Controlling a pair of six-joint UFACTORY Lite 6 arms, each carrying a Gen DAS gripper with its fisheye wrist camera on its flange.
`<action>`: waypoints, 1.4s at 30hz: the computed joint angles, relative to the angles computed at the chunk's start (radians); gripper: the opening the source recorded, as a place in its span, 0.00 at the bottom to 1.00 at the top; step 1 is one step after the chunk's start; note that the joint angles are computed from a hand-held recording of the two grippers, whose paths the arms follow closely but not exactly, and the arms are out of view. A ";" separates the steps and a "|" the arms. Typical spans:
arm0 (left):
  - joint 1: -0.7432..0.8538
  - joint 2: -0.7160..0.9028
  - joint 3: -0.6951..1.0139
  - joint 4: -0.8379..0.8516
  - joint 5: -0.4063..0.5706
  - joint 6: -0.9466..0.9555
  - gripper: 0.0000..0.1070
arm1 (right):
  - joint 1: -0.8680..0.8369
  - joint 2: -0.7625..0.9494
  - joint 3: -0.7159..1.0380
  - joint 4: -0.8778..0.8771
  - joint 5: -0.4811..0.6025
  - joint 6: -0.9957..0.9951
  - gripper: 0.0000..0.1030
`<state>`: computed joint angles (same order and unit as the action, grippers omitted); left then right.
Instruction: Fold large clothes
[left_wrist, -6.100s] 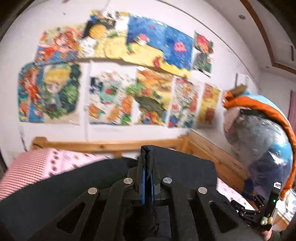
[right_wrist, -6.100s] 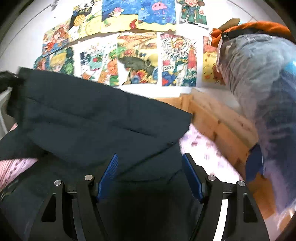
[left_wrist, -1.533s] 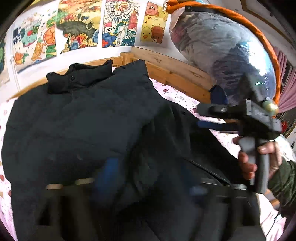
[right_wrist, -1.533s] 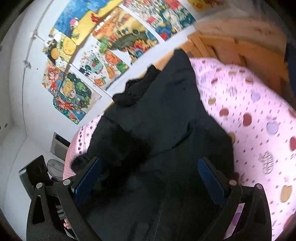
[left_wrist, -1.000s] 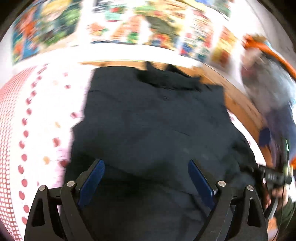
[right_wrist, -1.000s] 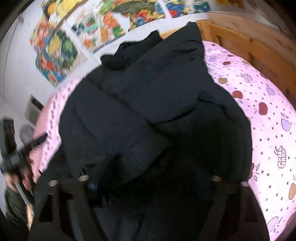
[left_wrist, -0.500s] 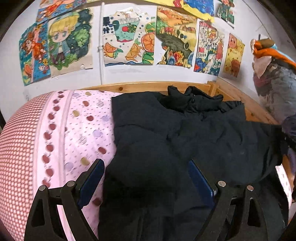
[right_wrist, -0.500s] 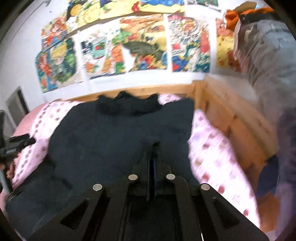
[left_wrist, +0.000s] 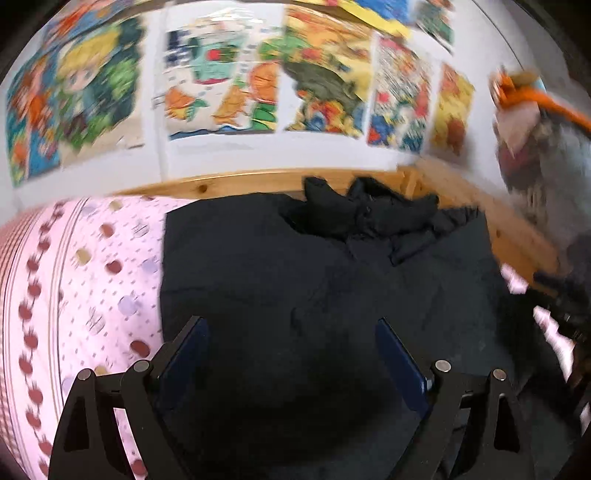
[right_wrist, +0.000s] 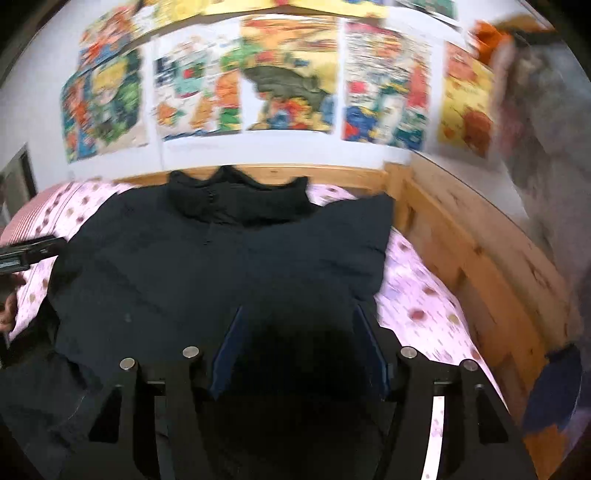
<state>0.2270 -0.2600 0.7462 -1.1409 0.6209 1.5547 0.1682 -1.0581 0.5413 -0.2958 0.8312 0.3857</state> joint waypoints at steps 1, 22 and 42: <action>-0.042 0.006 -0.014 0.006 -0.057 0.003 0.85 | 0.029 0.042 0.008 0.001 -0.019 0.002 0.53; -0.057 0.106 -0.103 -0.155 -0.102 0.278 0.86 | -0.155 0.075 -0.237 0.420 -0.186 -0.409 0.54; -0.190 0.742 0.937 0.217 0.175 -0.897 0.86 | -0.525 0.870 0.499 1.036 -0.239 -0.940 0.73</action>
<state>0.0370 0.4815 1.6833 -0.9243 0.7962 0.6575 -0.3568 -0.1876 1.0400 0.7405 0.5926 -0.5547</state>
